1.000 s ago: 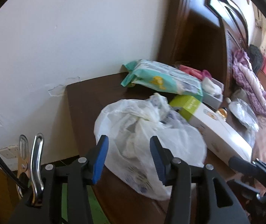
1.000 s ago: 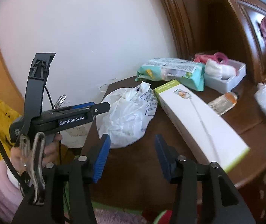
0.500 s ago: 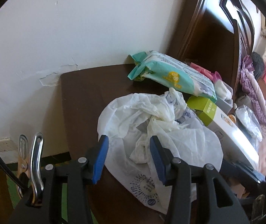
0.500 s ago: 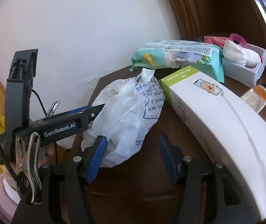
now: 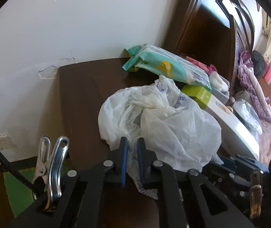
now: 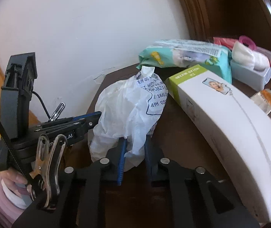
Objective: Collect trash
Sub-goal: 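Grasp the white plastic bag with the left gripper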
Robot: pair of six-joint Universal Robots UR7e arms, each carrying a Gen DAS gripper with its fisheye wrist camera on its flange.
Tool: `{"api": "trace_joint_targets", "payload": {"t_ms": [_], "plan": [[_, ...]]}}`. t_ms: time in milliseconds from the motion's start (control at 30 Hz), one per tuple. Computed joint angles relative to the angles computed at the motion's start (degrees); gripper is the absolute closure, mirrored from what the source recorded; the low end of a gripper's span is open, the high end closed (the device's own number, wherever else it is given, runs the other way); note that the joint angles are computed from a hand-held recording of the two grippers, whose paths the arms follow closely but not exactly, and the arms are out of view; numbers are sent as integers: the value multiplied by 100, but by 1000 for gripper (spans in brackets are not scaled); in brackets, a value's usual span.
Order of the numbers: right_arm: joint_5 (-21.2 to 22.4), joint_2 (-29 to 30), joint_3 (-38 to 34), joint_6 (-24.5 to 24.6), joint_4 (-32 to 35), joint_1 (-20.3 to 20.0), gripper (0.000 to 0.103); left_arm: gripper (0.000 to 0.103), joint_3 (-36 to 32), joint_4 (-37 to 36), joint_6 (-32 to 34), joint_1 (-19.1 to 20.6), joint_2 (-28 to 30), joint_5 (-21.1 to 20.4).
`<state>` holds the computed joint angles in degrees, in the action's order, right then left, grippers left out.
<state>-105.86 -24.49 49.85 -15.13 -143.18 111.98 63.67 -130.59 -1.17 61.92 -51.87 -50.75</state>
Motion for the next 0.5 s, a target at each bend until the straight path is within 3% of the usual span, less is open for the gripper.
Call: {"api": "trace_joint_targets", "payload": {"t_ms": [233,500], "plan": [[-3,-387,705,-325,-403,66,89,94,621,-107,-112,-117,-375,-24],[-37,-806,1248,-390,-366,16,89,92,1314,-627,470,-415,-710,328]]}}
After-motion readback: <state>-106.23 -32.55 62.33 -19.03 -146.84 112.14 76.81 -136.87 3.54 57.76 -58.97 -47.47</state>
